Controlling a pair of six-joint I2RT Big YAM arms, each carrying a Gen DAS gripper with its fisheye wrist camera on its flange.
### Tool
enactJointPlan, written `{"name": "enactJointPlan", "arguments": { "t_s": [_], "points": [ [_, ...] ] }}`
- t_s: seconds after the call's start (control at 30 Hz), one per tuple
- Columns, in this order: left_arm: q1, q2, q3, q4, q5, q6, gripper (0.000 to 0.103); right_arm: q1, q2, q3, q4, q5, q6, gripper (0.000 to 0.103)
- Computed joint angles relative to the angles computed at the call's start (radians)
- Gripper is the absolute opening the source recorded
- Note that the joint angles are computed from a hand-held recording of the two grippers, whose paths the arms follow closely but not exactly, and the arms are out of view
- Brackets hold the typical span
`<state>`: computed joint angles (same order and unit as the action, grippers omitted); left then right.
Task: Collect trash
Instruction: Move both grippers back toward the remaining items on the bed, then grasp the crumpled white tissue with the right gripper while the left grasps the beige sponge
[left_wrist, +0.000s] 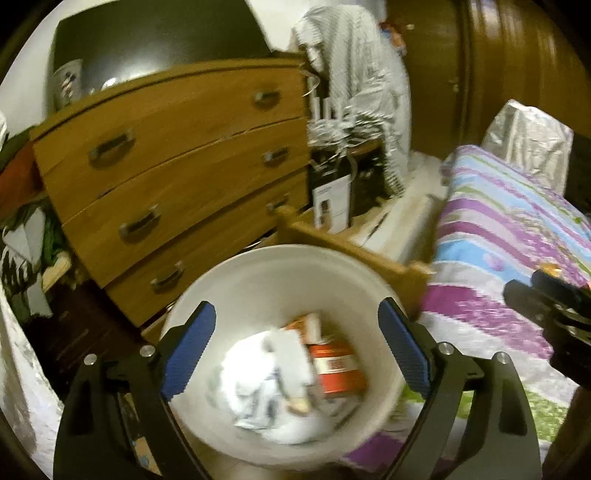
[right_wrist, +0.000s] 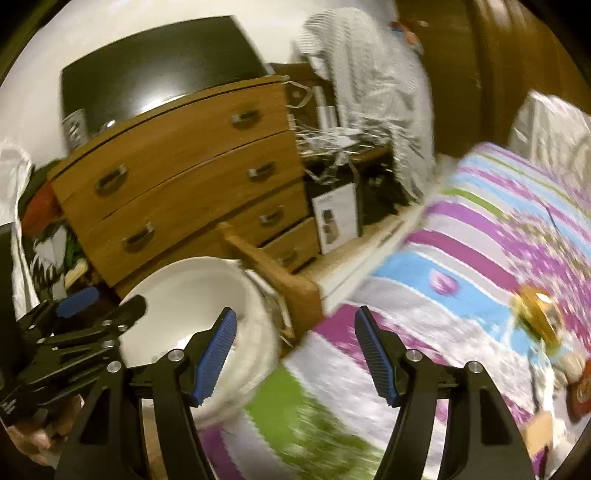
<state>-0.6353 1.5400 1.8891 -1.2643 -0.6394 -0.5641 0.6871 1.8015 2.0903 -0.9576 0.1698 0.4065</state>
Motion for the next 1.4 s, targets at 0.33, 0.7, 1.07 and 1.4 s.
{"name": "enactJointPlan", "arguments": {
  "t_s": [0.33,0.7,1.07,1.4],
  "points": [
    [-0.166,0.137,0.122,0.025,0.013,0.074,0.093,-0.167,-0.355,-0.54,0.148,-0.012,0.116,0.068],
    [-0.266,0.242,0.119,0.061,0.198,0.137,0.093,-0.375,-0.784,-1.003,0.176,0.006,0.204,0.068],
    [-0.276,0.248,0.069,0.115,0.276,0.074,0.093,-0.281,-0.807,-1.072,0.211,0.033,0.132,0.07],
    [-0.283,0.251,0.051,0.146,0.232,0.115,0.093,-0.329,-0.727,-1.015,0.194,0.002,0.118,0.07]
  ]
}}
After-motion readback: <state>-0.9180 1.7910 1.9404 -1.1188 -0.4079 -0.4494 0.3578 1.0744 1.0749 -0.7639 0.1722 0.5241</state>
